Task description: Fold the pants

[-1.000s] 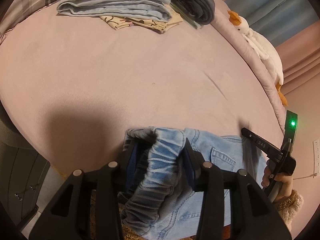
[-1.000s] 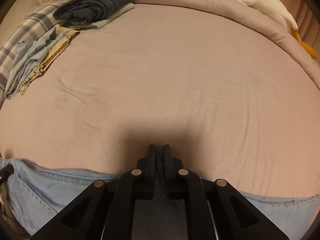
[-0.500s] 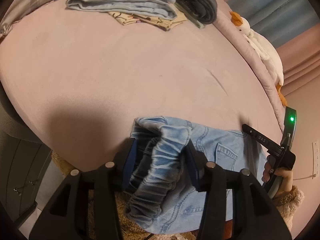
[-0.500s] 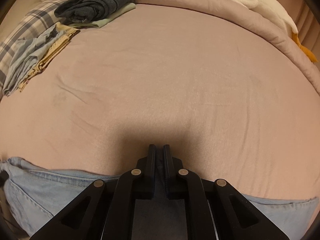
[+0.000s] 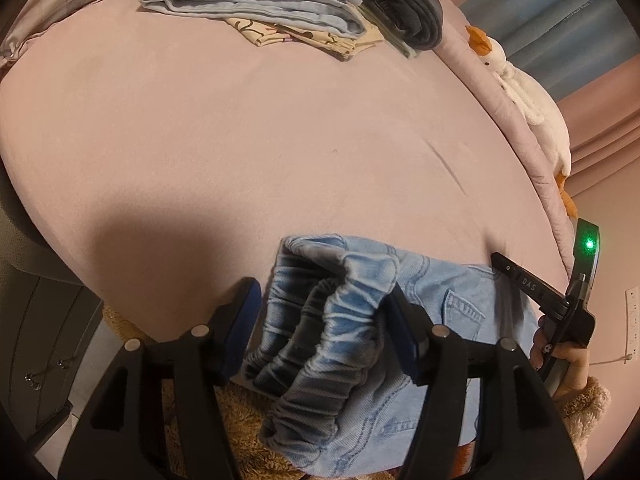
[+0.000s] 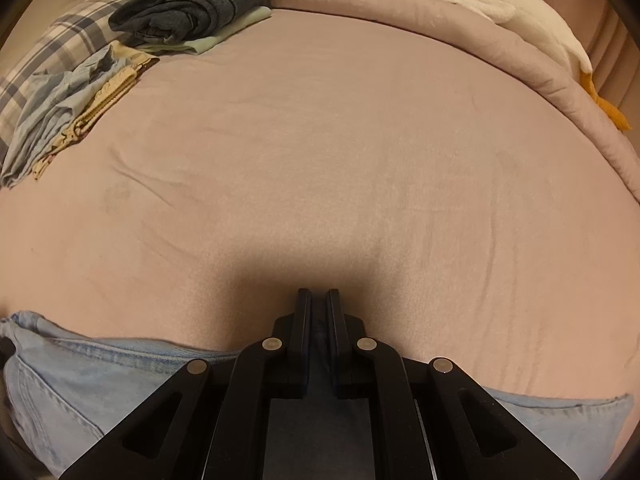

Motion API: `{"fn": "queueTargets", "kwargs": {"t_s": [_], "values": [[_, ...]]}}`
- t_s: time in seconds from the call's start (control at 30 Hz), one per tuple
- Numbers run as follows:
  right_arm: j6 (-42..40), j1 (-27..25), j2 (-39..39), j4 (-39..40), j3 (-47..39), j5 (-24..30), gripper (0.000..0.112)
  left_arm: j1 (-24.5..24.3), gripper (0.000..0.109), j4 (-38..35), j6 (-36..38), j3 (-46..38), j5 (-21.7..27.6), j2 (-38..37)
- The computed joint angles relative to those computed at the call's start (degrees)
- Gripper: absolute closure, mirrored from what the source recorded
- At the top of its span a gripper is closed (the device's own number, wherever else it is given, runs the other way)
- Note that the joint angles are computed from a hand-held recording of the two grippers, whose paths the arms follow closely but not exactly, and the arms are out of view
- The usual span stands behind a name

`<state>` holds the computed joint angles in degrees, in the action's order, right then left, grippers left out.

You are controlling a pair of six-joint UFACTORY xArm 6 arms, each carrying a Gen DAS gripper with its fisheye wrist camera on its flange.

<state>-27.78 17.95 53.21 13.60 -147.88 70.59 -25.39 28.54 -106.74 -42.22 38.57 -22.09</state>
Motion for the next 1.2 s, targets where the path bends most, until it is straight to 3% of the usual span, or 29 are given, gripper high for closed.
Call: {"fn": "queueTargets", "kwargs": {"t_s": [0.2, 0.6, 1.2], "values": [[0.3, 0.1, 3.1, -0.4, -5.6, 2.7, 0.105, -0.5, 0.046, 1.3, -1.2, -0.3, 0.9, 0.3], [-0.6, 0.7, -3.7, -1.0, 6.9, -4.2, 0.105, -0.6, 0.045, 1.6, -1.9, -0.1, 0.7, 0.1], [-0.9, 0.5, -3.7, -0.2, 7.1, -4.4, 0.105, -0.8, 0.044, 1.8, -2.9, 0.1, 1.1, 0.0]]}}
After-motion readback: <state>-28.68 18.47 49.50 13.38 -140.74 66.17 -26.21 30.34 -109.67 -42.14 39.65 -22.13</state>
